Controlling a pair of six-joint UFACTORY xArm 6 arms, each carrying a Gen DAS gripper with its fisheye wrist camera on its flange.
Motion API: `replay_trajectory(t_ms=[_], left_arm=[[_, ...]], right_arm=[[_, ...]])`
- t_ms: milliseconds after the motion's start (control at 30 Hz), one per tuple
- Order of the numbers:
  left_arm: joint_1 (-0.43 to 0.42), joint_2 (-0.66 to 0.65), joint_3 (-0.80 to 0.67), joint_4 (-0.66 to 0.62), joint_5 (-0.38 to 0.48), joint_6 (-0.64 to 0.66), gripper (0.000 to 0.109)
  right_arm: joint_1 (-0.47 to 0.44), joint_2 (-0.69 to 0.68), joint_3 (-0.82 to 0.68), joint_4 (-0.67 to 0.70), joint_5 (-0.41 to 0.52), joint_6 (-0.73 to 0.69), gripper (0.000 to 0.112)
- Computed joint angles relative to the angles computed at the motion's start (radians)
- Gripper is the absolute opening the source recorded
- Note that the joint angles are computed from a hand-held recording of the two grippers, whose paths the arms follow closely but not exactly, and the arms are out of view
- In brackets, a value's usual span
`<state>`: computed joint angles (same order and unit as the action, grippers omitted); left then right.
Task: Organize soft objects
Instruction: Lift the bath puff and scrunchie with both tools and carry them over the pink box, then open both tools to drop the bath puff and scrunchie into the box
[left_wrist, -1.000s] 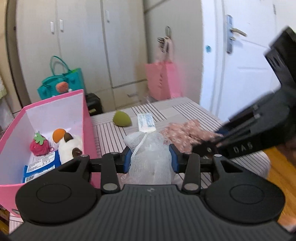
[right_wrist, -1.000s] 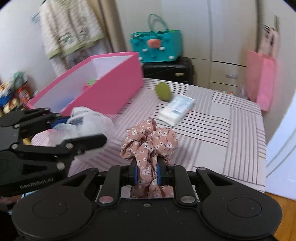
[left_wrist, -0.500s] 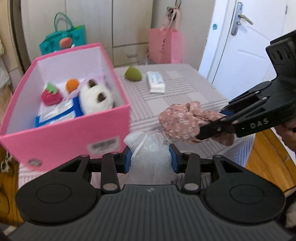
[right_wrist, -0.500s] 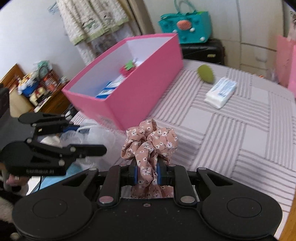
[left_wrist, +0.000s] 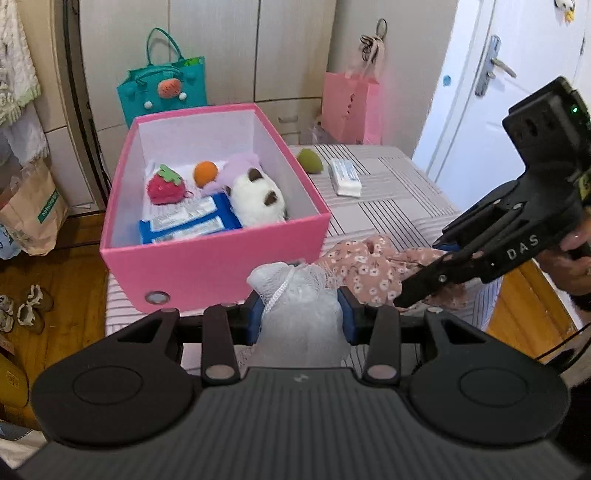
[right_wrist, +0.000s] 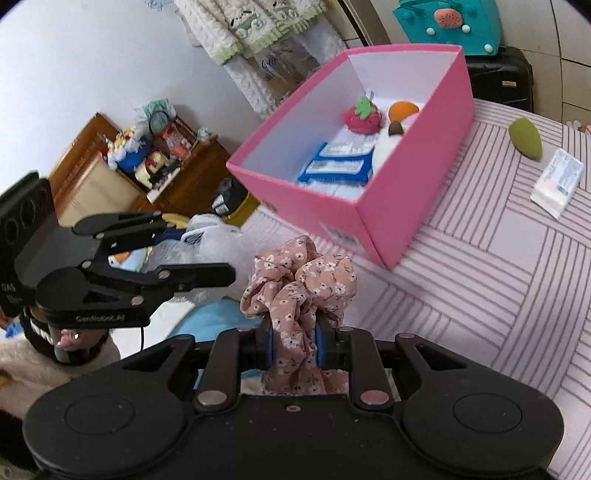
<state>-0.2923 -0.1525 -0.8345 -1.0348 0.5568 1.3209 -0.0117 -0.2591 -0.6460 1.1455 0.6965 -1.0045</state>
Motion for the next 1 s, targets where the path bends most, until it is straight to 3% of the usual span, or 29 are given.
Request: replay_trajectory(t_ms=[267,333,467,600,667,767,900,1000], left_arm=[[0.021,0.077,-0.114,-0.135,-0.031,0.094,0.04],[0.031,0.09,-0.14,-0.221,-0.007,0.145,0.04],[0.037,0.122,-0.184,-0.384,0.043,0.267,0.04],[-0.016,0.195,-0.257,-0.468,-0.045,0.354,0.04],[-0.029,0.25,-0.312,-0.433,-0.059,0.31,0.04],[-0.008,0.315,-0.379,-0.364,0.026,0.213,0.04],[-0.044,0.42,-0.479,-0.353,-0.059,0.17,0.04],[-0.055,0.506,-0.565,-0.234,-0.097,0.028,0.04]], right_arm=[[0.021,0.036,-0.094,0.044,-0.06,-0.06,0.025],[0.04,0.047,-0.117,0.079,-0.116,-0.107,0.025],[0.127,0.101,-0.168,0.3,-0.361,-0.312,0.025],[0.144,0.184,-0.258,0.467,-0.422,-0.49,0.025],[0.145,0.236,-0.316,0.512,-0.446,-0.542,0.025],[0.143,0.328,-0.415,0.506,-0.477,-0.539,0.025],[0.096,0.454,-0.544,0.494,-0.445,-0.474,0.025],[0.088,0.536,-0.625,0.462,-0.463,-0.424,0.025]])
